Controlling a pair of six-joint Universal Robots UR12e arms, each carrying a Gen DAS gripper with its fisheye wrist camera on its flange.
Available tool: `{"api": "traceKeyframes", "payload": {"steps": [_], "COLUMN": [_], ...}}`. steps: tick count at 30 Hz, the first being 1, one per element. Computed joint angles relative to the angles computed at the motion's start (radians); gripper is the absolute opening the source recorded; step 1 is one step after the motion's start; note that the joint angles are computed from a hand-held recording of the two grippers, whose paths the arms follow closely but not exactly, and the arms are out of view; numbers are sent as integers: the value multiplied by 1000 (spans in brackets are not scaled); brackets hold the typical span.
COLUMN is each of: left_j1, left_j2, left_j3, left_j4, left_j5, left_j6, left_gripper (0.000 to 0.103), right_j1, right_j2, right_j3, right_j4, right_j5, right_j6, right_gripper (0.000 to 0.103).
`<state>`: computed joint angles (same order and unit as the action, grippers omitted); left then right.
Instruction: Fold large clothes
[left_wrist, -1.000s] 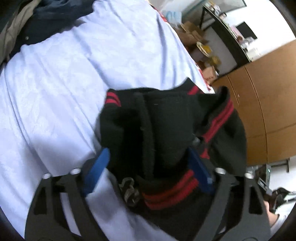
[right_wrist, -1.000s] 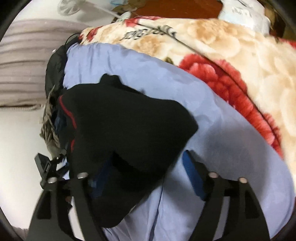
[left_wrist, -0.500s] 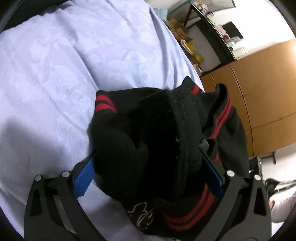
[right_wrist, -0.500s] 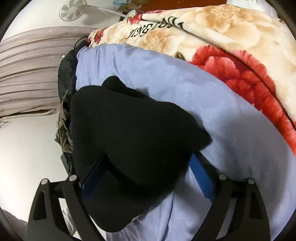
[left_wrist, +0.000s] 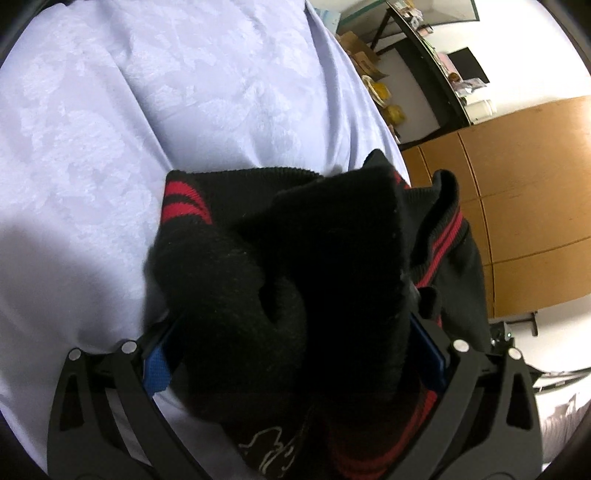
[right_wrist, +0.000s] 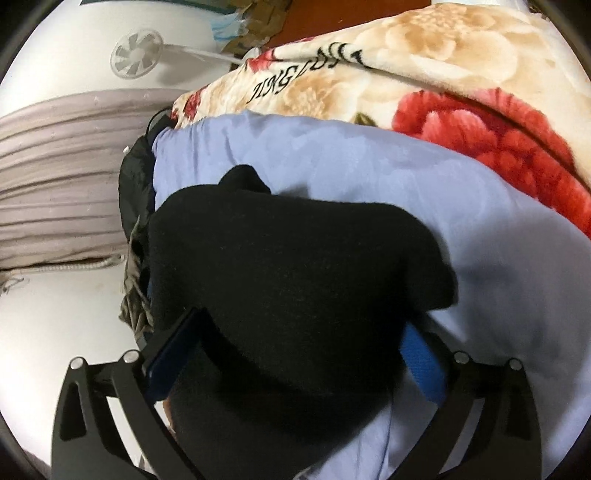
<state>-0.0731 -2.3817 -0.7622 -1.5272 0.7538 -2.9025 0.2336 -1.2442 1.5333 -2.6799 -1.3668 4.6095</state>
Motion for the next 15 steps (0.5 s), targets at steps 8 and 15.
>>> {"api": "traceKeyframes", "payload": {"steps": [8, 15], "left_j1": [8, -2], "left_j2": [1, -6], "left_j3": [7, 25], "left_j4": [-37, -43], "left_j5": [-26, -1], "left_j6": [-4, -39], "left_gripper": [98, 98], "right_j1": [8, 22], "right_j2": [2, 10], "right_j3": [-74, -52], "right_j4": [104, 109], "right_j5": [-7, -80], "right_j6": [-18, 3], "right_gripper": [99, 99]}}
